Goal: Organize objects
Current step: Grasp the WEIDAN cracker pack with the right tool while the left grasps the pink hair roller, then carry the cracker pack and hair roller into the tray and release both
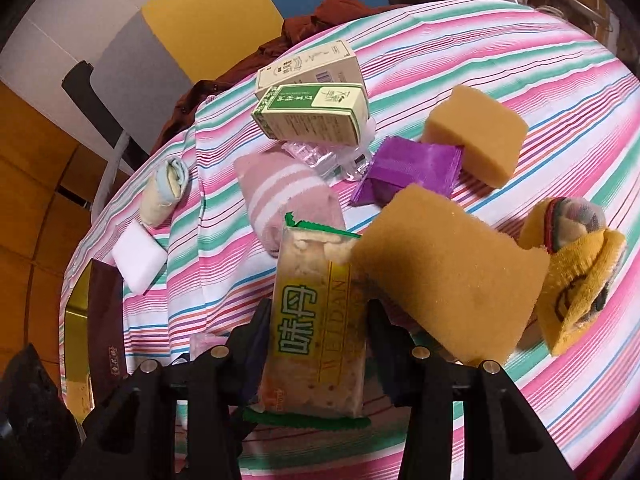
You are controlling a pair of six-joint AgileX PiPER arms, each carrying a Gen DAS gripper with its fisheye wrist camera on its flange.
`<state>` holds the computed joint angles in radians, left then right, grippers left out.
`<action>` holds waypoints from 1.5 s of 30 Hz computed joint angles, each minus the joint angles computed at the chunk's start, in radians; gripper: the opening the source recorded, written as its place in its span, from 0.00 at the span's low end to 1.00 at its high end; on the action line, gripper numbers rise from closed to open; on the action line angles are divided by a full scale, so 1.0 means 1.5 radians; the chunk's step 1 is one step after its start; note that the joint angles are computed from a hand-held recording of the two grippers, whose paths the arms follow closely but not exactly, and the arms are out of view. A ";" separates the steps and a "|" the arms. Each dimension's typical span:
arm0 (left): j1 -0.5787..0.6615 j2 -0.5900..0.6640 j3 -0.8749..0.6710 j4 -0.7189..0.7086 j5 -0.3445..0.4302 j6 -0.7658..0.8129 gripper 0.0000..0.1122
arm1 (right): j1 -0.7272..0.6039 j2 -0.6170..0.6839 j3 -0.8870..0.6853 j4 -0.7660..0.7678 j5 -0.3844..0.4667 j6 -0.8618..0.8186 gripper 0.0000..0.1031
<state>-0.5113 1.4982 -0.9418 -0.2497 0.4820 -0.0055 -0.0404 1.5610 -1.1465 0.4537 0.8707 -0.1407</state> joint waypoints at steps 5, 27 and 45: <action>0.023 -0.053 0.057 -0.045 -0.012 0.026 0.63 | 0.012 -0.010 0.008 0.031 -0.002 -0.039 0.46; 0.271 -0.344 0.171 -0.234 0.131 0.240 0.63 | 0.056 -0.004 0.055 0.263 0.077 -0.268 0.45; 0.773 -0.313 0.202 -0.410 0.370 0.577 0.63 | 0.262 -0.070 0.048 0.285 0.015 -0.185 0.45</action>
<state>0.6478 1.0284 -0.6383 -0.8651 1.0369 0.8600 0.3527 1.4561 -1.0740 0.8814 0.8934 -0.4176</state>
